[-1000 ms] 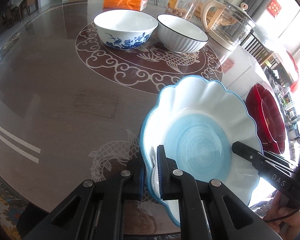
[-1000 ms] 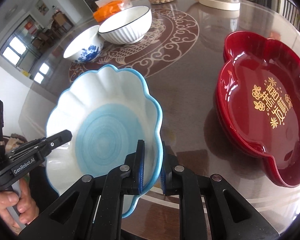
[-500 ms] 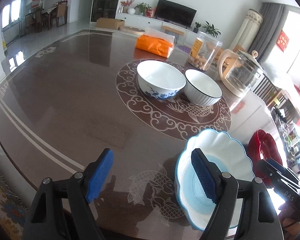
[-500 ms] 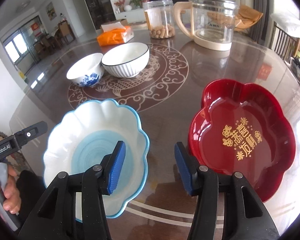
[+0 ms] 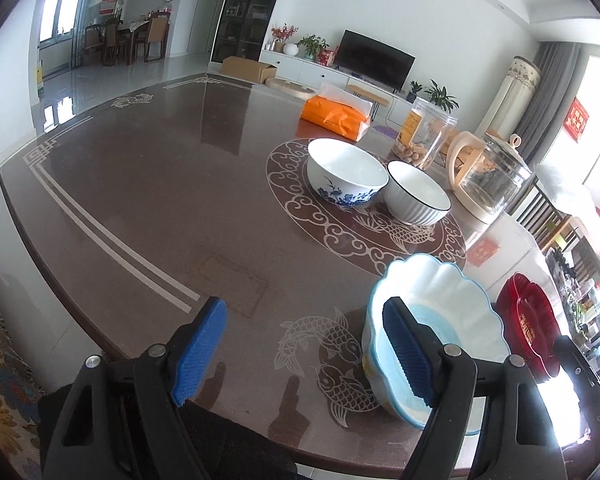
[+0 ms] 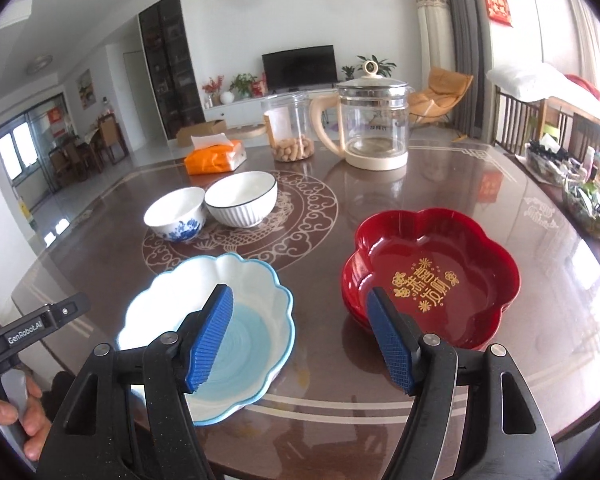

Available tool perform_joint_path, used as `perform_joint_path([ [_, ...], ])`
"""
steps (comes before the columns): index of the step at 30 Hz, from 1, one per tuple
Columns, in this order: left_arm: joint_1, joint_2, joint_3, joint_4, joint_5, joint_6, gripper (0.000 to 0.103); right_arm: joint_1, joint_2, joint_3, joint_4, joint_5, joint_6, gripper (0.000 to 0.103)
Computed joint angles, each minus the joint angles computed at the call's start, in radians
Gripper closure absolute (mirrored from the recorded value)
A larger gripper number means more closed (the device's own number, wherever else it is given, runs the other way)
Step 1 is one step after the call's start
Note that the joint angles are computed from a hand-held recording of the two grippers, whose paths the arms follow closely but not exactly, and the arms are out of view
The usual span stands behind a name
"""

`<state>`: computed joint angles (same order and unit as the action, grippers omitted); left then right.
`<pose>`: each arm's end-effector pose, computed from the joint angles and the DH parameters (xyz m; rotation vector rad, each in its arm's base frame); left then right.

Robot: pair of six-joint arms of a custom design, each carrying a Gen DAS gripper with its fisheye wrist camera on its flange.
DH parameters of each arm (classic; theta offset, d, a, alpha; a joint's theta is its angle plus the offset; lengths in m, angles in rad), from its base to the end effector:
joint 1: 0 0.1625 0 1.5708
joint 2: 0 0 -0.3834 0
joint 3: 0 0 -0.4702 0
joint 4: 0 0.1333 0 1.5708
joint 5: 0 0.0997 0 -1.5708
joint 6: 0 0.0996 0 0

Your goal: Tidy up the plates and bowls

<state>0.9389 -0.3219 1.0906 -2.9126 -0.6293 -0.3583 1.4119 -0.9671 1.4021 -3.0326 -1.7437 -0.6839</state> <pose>-0.3102 -0.7857 -0.0383 -0.0282 2.3376 -1.1584 -0.0087 -0.7882 0.3145 0.4968 -2.2897 1.1211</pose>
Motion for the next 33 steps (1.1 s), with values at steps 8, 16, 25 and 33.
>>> perform_joint_path([
  [8, -0.009, 0.013, 0.001, -0.005, 0.03, 0.02, 0.023, 0.0, -0.056, 0.13, -0.115, 0.055, -0.05, 0.03],
  [16, -0.018, 0.024, -0.009, 0.025, 0.094, -0.001, 0.023, 0.001, -0.105, 0.2, -0.156, 0.1, -0.072, 0.03],
  [25, -0.037, 0.042, -0.02, 0.055, 0.169, -0.029, 0.023, -0.004, -0.134, 0.248, -0.271, 0.142, -0.088, 0.027],
  [33, -0.025, 0.027, -0.017, 0.109, 0.159, -0.098, 0.023, 0.002, -0.074, 0.171, -0.279, 0.094, -0.089, 0.027],
])
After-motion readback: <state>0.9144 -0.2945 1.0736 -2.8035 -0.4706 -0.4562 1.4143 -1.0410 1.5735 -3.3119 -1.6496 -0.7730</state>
